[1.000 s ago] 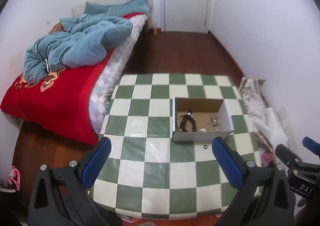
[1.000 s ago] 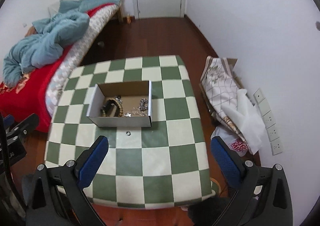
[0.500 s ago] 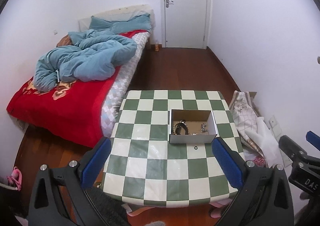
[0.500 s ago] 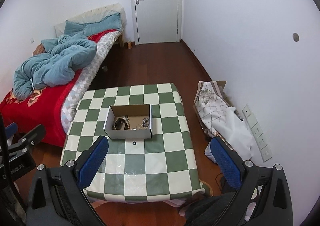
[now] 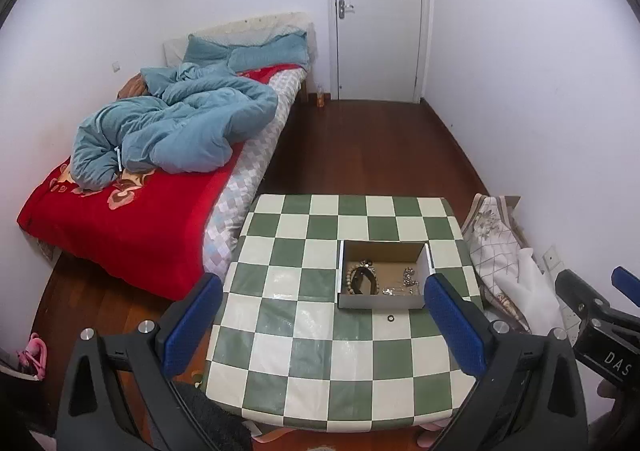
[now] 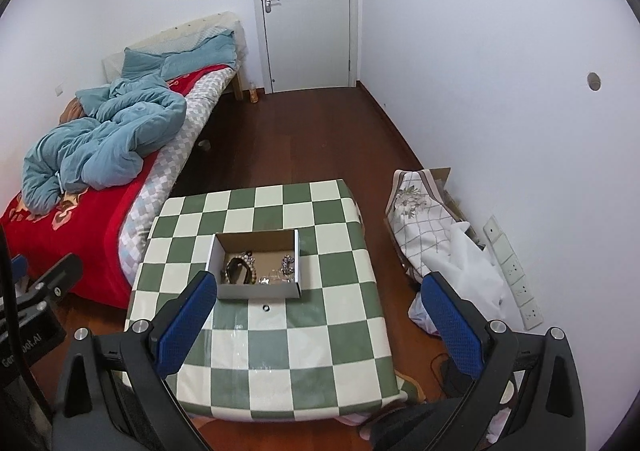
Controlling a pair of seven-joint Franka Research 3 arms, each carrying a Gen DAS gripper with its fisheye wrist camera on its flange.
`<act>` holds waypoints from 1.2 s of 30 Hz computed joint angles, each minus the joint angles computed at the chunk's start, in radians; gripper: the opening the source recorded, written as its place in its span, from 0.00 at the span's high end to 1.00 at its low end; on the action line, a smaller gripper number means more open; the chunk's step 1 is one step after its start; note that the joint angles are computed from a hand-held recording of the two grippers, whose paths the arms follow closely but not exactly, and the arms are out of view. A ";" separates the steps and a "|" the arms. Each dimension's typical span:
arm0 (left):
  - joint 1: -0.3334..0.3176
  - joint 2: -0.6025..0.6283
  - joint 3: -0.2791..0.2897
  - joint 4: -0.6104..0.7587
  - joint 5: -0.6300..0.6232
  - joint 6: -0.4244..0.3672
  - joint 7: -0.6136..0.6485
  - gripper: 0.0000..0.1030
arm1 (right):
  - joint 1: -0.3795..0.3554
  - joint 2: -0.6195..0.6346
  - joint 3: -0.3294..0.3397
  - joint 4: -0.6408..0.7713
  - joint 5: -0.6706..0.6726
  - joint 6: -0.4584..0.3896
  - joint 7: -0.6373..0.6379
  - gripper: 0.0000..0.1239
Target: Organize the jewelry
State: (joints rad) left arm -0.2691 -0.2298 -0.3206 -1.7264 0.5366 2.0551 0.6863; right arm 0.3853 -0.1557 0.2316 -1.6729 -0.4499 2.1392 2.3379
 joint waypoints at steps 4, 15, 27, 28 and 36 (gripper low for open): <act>0.001 0.046 0.003 0.033 0.001 -0.016 0.005 0.00 | 0.007 0.064 -0.008 0.056 -0.013 -0.014 -0.019 0.17; -0.008 0.118 0.028 0.090 -0.006 -0.039 0.010 0.00 | 0.061 0.181 -0.068 0.154 -0.001 -0.049 -0.068 0.17; -0.015 0.153 0.043 0.128 -0.020 -0.053 0.042 0.00 | 0.094 0.239 -0.103 0.211 0.018 -0.068 -0.093 0.17; -0.015 0.155 0.044 0.129 -0.021 -0.053 0.043 0.00 | 0.095 0.241 -0.105 0.212 0.021 -0.069 -0.093 0.17; -0.019 0.164 0.046 0.138 -0.026 -0.053 0.047 0.00 | 0.096 0.239 -0.111 0.205 0.042 -0.064 -0.103 0.17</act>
